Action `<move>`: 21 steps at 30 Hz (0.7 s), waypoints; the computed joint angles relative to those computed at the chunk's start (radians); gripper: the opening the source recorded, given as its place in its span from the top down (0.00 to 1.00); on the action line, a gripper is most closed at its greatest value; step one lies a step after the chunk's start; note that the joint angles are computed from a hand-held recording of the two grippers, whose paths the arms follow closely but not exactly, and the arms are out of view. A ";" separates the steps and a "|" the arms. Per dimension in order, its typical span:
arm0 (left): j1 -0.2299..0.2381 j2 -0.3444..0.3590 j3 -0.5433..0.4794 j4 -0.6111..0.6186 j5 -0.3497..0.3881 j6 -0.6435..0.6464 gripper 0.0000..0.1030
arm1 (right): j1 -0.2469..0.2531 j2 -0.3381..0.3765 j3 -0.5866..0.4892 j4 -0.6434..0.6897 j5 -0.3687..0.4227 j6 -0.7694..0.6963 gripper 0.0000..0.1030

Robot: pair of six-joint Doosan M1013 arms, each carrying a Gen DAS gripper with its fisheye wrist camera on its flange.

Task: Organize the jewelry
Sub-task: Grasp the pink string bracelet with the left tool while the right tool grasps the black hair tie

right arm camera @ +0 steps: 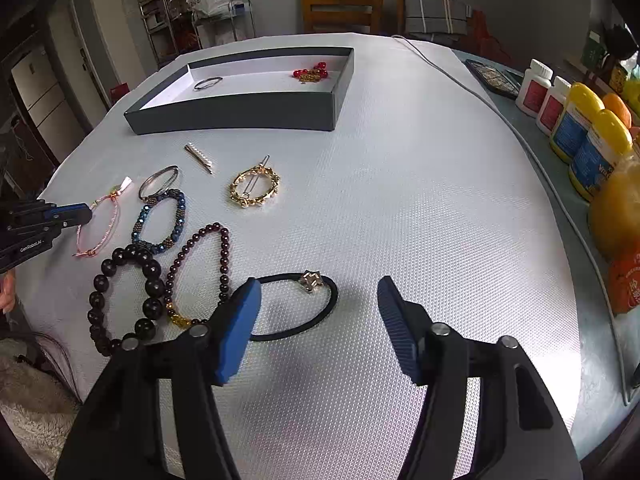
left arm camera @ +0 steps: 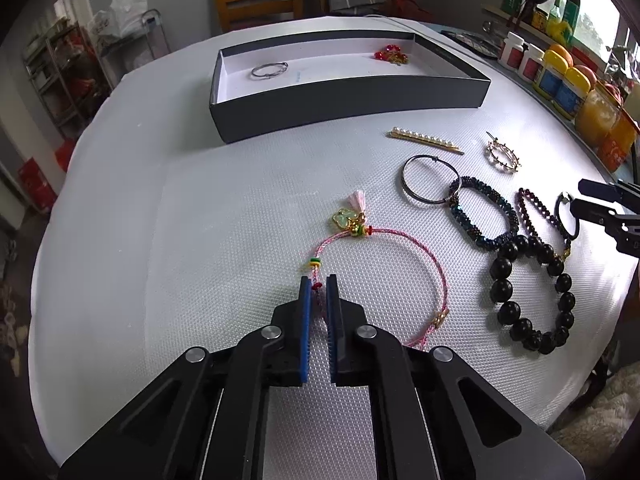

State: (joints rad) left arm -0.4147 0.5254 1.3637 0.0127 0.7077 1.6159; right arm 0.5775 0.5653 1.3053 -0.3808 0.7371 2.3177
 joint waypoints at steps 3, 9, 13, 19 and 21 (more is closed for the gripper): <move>0.002 -0.003 0.005 -0.014 -0.005 0.016 0.95 | 0.000 0.005 -0.006 -0.005 0.015 -0.002 0.57; 0.002 -0.004 0.009 -0.018 -0.018 0.016 0.95 | 0.003 0.021 -0.026 -0.025 0.035 -0.013 0.65; 0.004 -0.004 0.010 -0.029 -0.021 0.025 0.95 | 0.003 0.028 -0.037 -0.010 0.026 -0.058 0.81; 0.009 -0.004 0.012 -0.058 -0.029 0.049 0.96 | -0.004 0.026 -0.036 0.043 0.002 -0.088 0.87; 0.015 -0.002 0.005 -0.096 -0.020 0.071 0.96 | -0.003 0.027 -0.041 0.039 0.003 -0.094 0.97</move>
